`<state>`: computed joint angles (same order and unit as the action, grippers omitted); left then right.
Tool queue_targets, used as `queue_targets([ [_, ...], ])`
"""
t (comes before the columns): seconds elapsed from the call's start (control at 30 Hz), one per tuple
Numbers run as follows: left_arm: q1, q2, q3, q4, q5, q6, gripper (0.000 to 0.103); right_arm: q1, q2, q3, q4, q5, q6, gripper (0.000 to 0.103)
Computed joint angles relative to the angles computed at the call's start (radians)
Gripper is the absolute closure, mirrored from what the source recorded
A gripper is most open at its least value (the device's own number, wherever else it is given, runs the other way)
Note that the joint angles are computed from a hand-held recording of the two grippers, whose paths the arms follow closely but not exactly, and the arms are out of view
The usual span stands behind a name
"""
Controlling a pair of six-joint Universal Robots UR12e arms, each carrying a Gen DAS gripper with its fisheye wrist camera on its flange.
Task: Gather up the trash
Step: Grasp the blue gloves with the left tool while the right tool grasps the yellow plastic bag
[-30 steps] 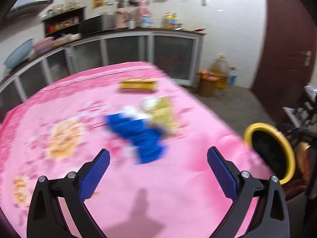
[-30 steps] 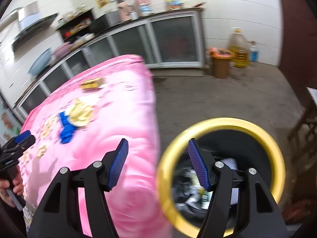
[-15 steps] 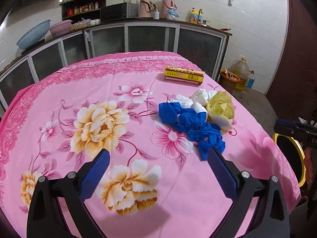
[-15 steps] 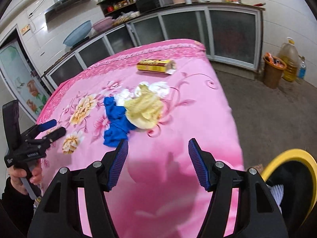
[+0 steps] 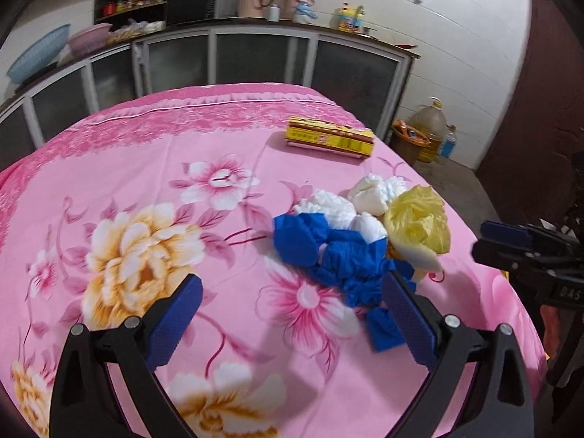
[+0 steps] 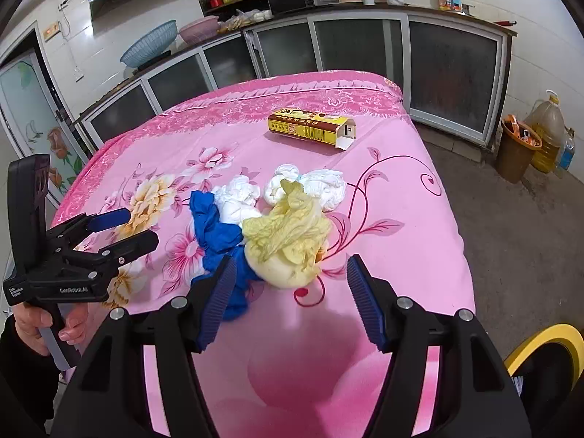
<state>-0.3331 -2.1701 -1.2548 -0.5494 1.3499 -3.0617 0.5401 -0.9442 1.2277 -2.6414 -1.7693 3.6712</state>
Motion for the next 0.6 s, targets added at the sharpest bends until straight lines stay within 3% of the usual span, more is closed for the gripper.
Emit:
queue_targets([
  [0.43, 0.014, -0.076, 0.131, -0.139, -0.143, 0.252, 0.008, -0.011, 0.041, -0.071, 0.055, 0.025, -0.015, 0.043],
  [0.6, 0.004, -0.104, 0.177, -0.193, -0.137, 0.337, 0.008, -0.012, 0.06, -0.105, 0.08, 0.033, -0.034, 0.043],
])
